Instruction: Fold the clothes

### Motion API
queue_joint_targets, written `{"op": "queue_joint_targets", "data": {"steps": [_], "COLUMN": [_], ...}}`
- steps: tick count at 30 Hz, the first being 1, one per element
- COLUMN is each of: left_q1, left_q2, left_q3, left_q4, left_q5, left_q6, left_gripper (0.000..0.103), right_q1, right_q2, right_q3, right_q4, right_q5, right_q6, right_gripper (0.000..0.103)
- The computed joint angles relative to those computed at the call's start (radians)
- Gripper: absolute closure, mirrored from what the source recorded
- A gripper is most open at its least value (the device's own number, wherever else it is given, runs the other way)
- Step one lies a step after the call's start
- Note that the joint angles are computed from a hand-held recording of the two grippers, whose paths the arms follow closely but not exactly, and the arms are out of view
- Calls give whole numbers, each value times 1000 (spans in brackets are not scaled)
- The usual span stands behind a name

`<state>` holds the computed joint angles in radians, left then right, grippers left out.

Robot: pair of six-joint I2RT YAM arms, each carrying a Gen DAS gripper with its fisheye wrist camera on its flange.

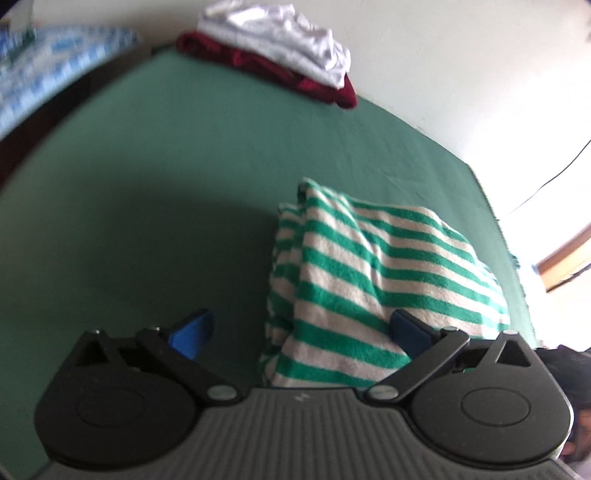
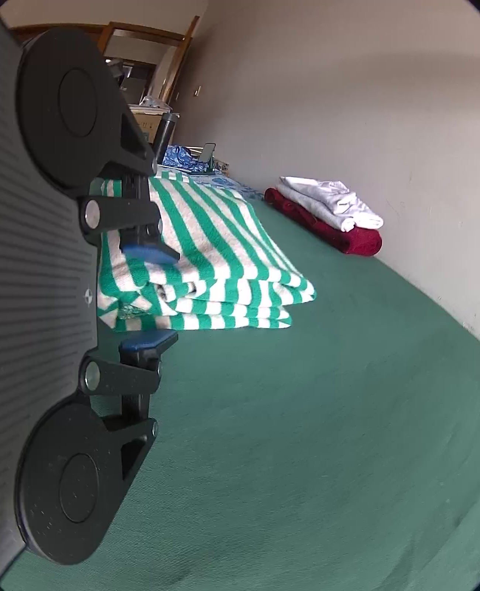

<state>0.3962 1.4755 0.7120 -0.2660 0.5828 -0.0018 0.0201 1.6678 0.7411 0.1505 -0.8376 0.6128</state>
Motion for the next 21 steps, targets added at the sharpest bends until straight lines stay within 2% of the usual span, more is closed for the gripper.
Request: {"op": "queue_joint_targets", "data": {"steps": [3, 11, 16, 19, 21], "left_q1": [49, 88, 168, 176, 162], "left_q2": [43, 227, 379, 480, 498], "left_q3": [31, 175, 292, 400, 428], "left_q4": [-74, -184, -335, -455, -479], "left_q5": [96, 281, 438, 490, 490], "left_q6": [76, 244, 348, 405, 434], "left_gripper": [1, 1, 1, 1, 1], "right_q1": [3, 34, 64, 67, 69], "right_q2": [-22, -40, -64, -44, -26], "right_q3": [-4, -17, 7, 31, 57], "right_q4": [-41, -10, -74, -90, -111], "right_q5": [-3, 47, 105, 98, 90], "right_q6": [-4, 105, 104, 120, 119], "right_gripper": [56, 57, 57, 57, 57]}}
